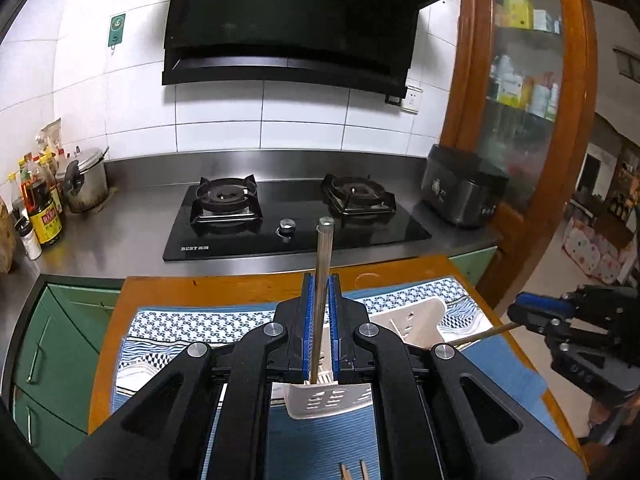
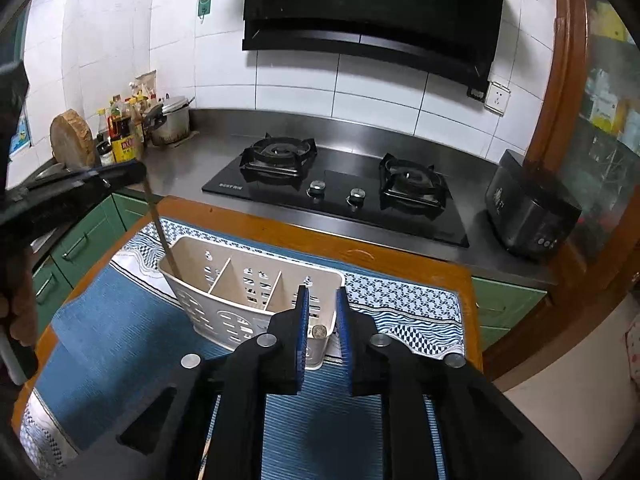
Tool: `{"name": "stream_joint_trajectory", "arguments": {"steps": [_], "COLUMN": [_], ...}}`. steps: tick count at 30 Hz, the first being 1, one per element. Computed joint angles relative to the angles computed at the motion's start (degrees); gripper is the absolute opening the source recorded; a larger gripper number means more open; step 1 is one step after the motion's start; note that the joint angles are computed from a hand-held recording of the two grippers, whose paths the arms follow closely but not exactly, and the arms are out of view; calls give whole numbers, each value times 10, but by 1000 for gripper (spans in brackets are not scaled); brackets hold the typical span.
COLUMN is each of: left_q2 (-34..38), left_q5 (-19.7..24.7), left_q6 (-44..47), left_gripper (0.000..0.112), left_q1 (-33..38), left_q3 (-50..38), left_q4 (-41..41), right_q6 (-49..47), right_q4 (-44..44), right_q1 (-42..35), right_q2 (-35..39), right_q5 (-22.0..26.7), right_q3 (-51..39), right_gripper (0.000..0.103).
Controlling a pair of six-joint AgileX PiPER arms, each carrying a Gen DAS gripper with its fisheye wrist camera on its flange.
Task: Organize utensils
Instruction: 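Carry the right tool's chopstick into the white holder while the left tool inserts its own, then move both open tools back over the remaining chopsticks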
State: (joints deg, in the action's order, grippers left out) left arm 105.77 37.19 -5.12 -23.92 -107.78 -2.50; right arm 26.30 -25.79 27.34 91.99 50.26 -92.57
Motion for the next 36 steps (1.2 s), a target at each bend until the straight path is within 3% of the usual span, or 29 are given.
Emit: {"name": "stream_joint_trajectory", "arguments": {"steps": [1,7,11,18,25,29,33,36], "left_q2": [1,-29,-104,-269,-414,-475,-512,-531], "left_q5": [2,-3,-33,-87,-114,-114,-103,-105], "left_q6": [3,-12,-11,-62,-145,-242,-335,-360], "left_gripper": [9,9,9,24,37,38,38,43], "left_q1": [0,-3,-4,-17,-35,-64,-104,-120], "left_q3": [-3,25,116,316,500,590,658,700], "left_q4": [-4,14,16,77,152,245,331,337], "right_q6": [6,47,111,305,532,672,768,825], "right_q4": [-8,-48,-88,-172,-225,-248,-252,-257], "right_q1": [4,36,93,245,386,460,501,511], "right_q2": [-9,-72,-128,-196,-205,-186,-139,-110], "right_q5": [-3,-4,1,35,56,63,40,13], "right_q3": [6,52,121,279,416,473,504,518], "right_gripper": [26,27,27,27,17,15,14,14]}}
